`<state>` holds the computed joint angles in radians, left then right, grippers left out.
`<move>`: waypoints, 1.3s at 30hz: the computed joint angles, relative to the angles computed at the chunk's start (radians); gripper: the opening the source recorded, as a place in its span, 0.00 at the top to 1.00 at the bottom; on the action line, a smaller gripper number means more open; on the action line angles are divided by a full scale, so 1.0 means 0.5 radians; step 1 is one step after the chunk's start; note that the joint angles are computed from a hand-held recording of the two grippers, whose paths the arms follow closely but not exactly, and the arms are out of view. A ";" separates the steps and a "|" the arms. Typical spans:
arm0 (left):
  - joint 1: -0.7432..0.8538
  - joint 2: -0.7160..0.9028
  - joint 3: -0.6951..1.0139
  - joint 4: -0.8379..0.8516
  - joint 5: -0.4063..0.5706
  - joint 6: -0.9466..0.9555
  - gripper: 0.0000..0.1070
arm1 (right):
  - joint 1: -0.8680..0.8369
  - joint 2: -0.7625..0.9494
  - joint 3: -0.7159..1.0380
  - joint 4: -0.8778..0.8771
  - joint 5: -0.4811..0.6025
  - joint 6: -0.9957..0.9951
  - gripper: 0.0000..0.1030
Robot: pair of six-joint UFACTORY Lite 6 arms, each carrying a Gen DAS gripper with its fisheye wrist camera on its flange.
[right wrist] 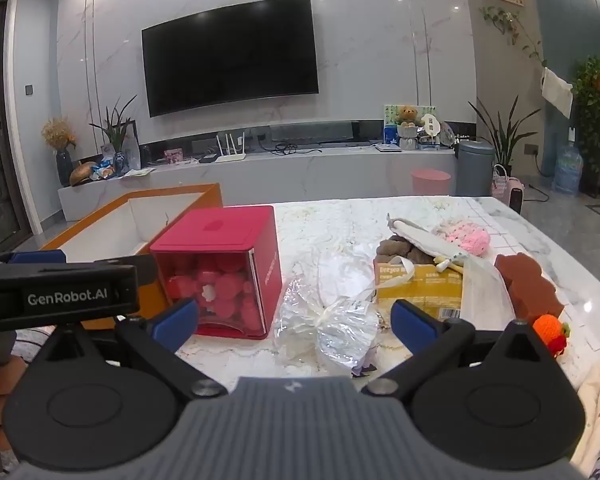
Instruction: Organize soft objects
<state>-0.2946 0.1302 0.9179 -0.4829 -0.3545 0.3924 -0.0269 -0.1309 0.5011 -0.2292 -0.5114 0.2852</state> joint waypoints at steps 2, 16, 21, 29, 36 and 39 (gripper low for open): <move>0.004 -0.005 0.004 -0.023 0.027 0.025 0.04 | -0.014 0.043 0.028 0.000 -0.013 -0.017 0.02; 0.022 0.025 -0.006 0.096 -0.022 -0.095 0.04 | 0.094 -0.052 -0.059 0.135 -0.009 -0.089 0.02; 0.023 0.031 -0.011 0.092 -0.045 -0.078 0.04 | 0.026 0.004 -0.003 0.019 -0.001 -0.015 0.02; 0.021 0.032 -0.011 0.082 -0.042 -0.068 0.04 | 0.034 -0.005 -0.013 0.057 -0.001 -0.061 0.02; 0.025 0.028 -0.015 0.123 -0.027 -0.125 0.04 | 0.030 -0.002 -0.014 0.043 -0.010 -0.049 0.03; 0.029 0.030 -0.012 0.128 -0.022 -0.120 0.04 | 0.037 -0.007 -0.019 0.061 -0.008 -0.066 0.02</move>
